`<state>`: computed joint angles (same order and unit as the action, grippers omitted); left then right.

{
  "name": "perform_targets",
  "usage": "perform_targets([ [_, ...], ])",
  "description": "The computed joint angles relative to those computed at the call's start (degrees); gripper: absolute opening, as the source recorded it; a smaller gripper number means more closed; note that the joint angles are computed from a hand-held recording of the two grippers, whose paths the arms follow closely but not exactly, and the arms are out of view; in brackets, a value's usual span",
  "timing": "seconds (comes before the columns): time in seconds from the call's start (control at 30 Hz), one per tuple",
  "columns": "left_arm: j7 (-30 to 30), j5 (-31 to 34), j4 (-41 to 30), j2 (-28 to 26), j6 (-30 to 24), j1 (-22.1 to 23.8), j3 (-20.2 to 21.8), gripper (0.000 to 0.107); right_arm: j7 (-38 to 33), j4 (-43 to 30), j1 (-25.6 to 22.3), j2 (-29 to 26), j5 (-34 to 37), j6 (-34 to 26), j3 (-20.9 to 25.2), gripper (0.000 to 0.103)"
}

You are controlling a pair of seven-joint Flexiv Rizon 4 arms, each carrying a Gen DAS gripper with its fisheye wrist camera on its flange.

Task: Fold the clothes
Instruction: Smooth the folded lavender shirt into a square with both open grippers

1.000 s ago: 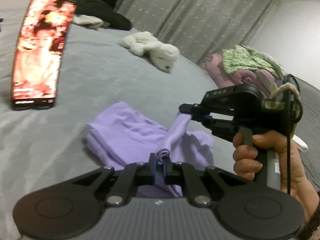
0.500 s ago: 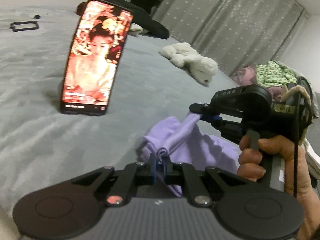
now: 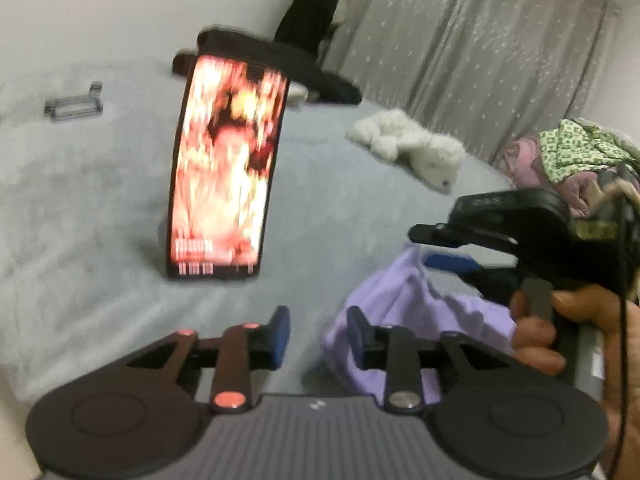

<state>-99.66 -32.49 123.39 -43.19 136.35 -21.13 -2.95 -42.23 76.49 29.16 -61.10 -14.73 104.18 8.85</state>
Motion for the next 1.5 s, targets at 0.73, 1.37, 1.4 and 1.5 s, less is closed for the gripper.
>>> perform_targets([
  [0.73,19.66,22.75,-21.82,-8.80,-15.15,8.15,-1.73,0.010,-20.14,14.57,26.15,1.02,28.70,11.79,-33.15,0.040],
  [1.37,20.64,19.99,-18.25,-8.60,-9.14,9.20,-2.93,0.012,-9.76,20.04,34.15,-0.79,35.62,8.58,-43.23,0.027],
  [1.4,20.45,21.78,-17.75,-8.37,-9.03,9.96,-3.61,0.012,-10.02,20.67,35.30,-0.80,36.30,9.24,-43.82,0.027],
  [1.5,20.95,24.59,-16.86,-7.88,-9.60,10.37,-3.94,0.012,-11.89,21.65,38.35,-1.12,37.84,10.83,-44.88,0.027],
])
